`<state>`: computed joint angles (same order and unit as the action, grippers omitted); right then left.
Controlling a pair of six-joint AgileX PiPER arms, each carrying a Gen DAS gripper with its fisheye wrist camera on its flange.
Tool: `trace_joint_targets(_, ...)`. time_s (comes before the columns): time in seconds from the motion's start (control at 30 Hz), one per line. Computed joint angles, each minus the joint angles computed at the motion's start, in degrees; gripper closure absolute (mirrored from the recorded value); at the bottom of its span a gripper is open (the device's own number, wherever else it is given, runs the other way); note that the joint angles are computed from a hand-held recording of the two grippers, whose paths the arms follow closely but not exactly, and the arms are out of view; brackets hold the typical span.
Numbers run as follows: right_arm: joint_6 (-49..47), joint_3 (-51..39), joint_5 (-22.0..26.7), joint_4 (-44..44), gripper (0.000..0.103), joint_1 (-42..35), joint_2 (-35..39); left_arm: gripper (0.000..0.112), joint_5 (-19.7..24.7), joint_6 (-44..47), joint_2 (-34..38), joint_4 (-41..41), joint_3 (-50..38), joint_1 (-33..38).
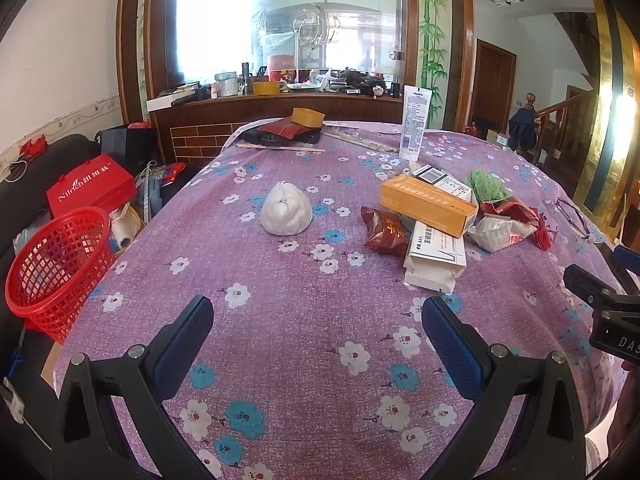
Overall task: Collect trash
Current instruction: 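Grasp the white tissue ball with the left tool while the right tool grasps the orange medicine box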
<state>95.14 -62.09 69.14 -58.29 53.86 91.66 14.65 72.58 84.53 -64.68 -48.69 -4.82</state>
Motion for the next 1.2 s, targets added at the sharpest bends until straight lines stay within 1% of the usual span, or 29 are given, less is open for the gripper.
trace_joint_targets(0.13, -1.37, -0.69, -1.07, 0.38, 0.000, -0.92, 0.48, 0.009, 1.46, -2.51, 1.18, 2.51, -1.72, 1.06)
trace_joint_targets(0.2, -2.36, -0.84, -2.36, 0.42, 0.000, -1.50, 0.47, 0.009, 2.62, -4.06, 1.94, 4.51, -3.07, 1.64)
trace_joint_targets(0.27, -4.15, -0.89, -4.99, 0.48, 0.000, -2.41, -0.01, 0.009, 5.21, -9.06, 3.47, 10.22, -6.17, 2.51)
trace_joint_targets(0.37, -7.99, -0.99, -10.57, 0.71, 0.006, -3.82, -1.44, 0.009, 13.60, -20.95, 8.15, 22.07, -15.19, 4.35)
trace_joint_targets(0.4, -9.97, -1.29, -13.21, 1.62, 0.011, -4.85, -1.95, 0.009, 14.69, -22.73, 9.10, 23.89, -16.93, 4.49)
trace_joint_targets(0.43, -12.58, -1.70, -16.48, 3.18, 0.018, -6.33, -2.52, 0.009, 15.68, -26.21, 10.51, 27.76, -19.81, 4.11)
trace_joint_targets(0.47, -14.88, -2.10, -19.25, 4.94, 0.022, -7.78, -2.87, 0.009, 15.56, -27.75, 11.19, 29.33, -21.19, 3.88)
trace_joint_targets(0.5, -18.69, -2.85, -23.20, 8.12, 0.027, -10.11, -3.24, 0.010, 15.35, -28.49, 12.23, 29.66, -23.12, 3.75)
trace_joint_targets(0.53, -21.25, -3.26, -26.04, 10.47, 0.034, -11.79, -3.35, 0.012, 15.46, -29.27, 13.03, 30.36, -24.60, 3.55)
trace_joint_targets(0.57, -25.60, -4.03, -29.56, 14.72, 0.037, -14.33, -3.30, 0.013, 16.41, -31.64, 14.73, 32.69, -27.51, 2.99)
trace_joint_targets(0.6, -28.95, -4.71, -31.84, 18.12, 0.039, -16.16, -2.92, 0.016, 18.18, -32.80, 16.72, 33.63, -30.65, 2.73)
trace_joint_targets(0.63, -33.74, -5.81, -34.11, 22.86, 0.039, -18.54, -2.29, 0.030, 19.92, -33.67, 18.64, 33.95, -33.46, 2.61)
trace_joint_targets(0.67, -37.63, -6.86, -35.19, 26.43, 0.039, -20.21, -1.62, 0.046, 23.12, -36.33, 21.58, 35.61, -37.95, 2.43)
trace_joint_targets(0.73, -46.20, -10.21, -35.96, 32.93, 0.039, -23.20, 0.60, 0.048, 31.42, -40.21, 28.74, 36.95, -48.59, 2.54)
trace_joint_targets(0.83, -57.12, -14.93, -36.02, 42.15, 0.039, -26.71, 4.00, 0.048, 35.24, -44.87, 34.73, 40.17, -57.09, 1.71)
trace_joint_targets(0.87, -60.55, -16.60, -36.08, 45.19, 0.039, -27.81, 5.40, 0.048, 36.14, -46.86, 36.84, 42.00, -60.10, 1.20)
trace_joint_targets(0.9, -62.45, -18.07, -35.57, 47.04, 0.039, -28.56, 6.49, 0.049, 36.13, -47.88, 37.70, 42.89, -61.06, 0.83)
trace_joint_targets(0.97, -67.10, -20.94, -34.65, 51.18, 0.039, -29.82, 8.72, 0.051, 38.68, -49.44, 41.13, 44.52, -65.86, 0.17)
trace_joint_targets(1.03, -67.54, -23.36, -33.63, 50.91, 0.039, -30.23, 10.57, 0.053, 40.25, -51.59, 43.96, 46.71, -69.91, -0.50)
trace_joint_targets(1.07, -68.37, -24.56, -33.10, 51.29, 0.039, -30.43, 11.51, 0.057, 41.14, -51.67, 45.30, 46.81, -71.61, -0.75)
trace_joint_targets(1.13, -70.61, -26.83, -32.25, 52.44, 0.039, -30.84, 13.44, 0.064, 40.58, -52.81, 46.29, 48.57, -72.49, -1.23)
trace_joint_targets(1.2, -71.59, -29.30, -30.68, 52.88, 0.039, -31.34, 15.64, 0.069, 40.43, -52.93, 47.08, 48.88, -73.17, -1.28)
